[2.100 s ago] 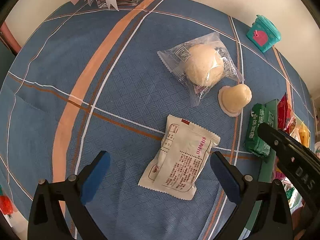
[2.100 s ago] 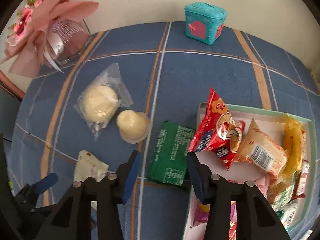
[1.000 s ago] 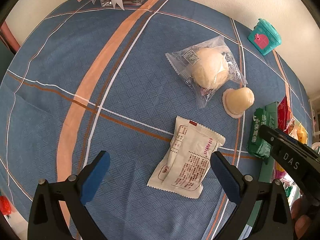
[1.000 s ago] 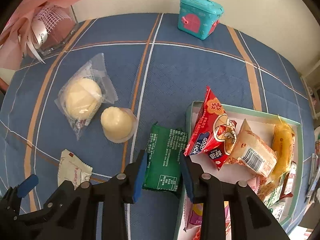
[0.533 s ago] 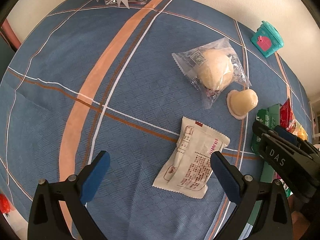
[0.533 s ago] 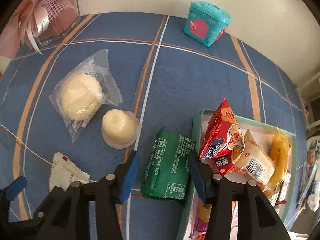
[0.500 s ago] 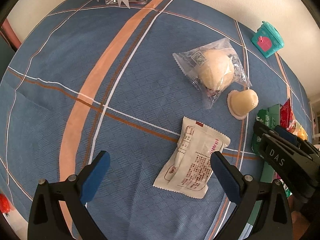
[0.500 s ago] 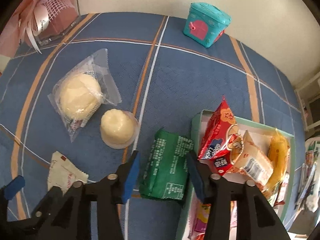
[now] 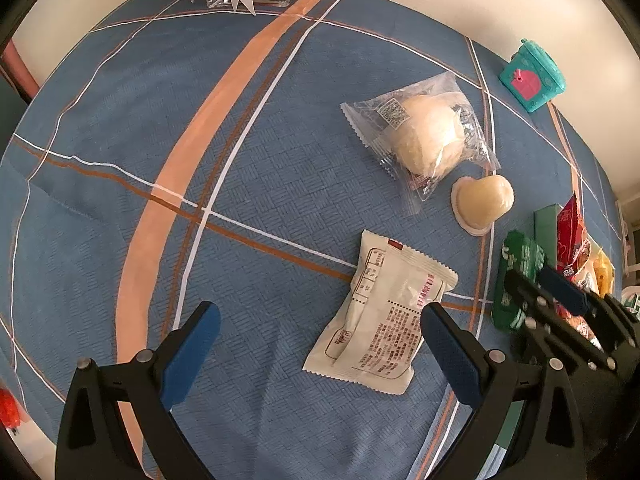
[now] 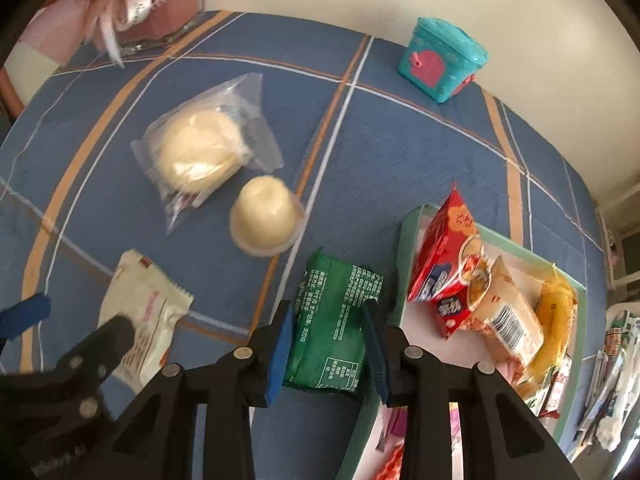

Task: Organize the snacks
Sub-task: 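Grasp the green biscuit pack with the right tool while the left tool grasps the white pastry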

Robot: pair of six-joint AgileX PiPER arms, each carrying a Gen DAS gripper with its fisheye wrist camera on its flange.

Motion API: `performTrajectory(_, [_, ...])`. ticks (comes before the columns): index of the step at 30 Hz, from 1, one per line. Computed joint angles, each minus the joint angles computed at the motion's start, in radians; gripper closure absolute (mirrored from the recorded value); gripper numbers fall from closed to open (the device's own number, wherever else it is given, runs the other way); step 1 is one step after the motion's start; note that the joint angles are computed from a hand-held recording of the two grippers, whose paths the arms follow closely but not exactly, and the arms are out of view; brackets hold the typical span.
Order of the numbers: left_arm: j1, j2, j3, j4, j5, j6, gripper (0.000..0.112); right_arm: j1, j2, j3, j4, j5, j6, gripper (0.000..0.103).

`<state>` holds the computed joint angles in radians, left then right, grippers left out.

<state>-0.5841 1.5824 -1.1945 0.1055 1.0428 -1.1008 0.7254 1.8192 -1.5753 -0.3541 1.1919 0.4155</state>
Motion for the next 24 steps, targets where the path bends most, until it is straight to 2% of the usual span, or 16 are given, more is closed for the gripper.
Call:
performTrajectory(7, [0.015, -0.025, 0.027, -0.003, -0.011, 0.008, 0.012, -0.005, -0.069, 0.040, 0.108, -0.004, -0.050, 0.065])
performTrajectory(9, [0.023, -0.035, 0.039, -0.012, -0.024, 0.019, 0.012, 0.007, -0.075, 0.039, 0.084, 0.003, -0.033, 0.065])
performTrajectory(17, [0.024, -0.032, 0.021, -0.029, -0.022, 0.046, 0.012, -0.024, -0.060, 0.028, 0.087, 0.013, 0.011, 0.049])
performTrajectory(24, [0.030, -0.021, 0.005, -0.045, -0.019, 0.058, 0.012, -0.045, -0.048, 0.046, 0.127, -0.010, 0.013, 0.051])
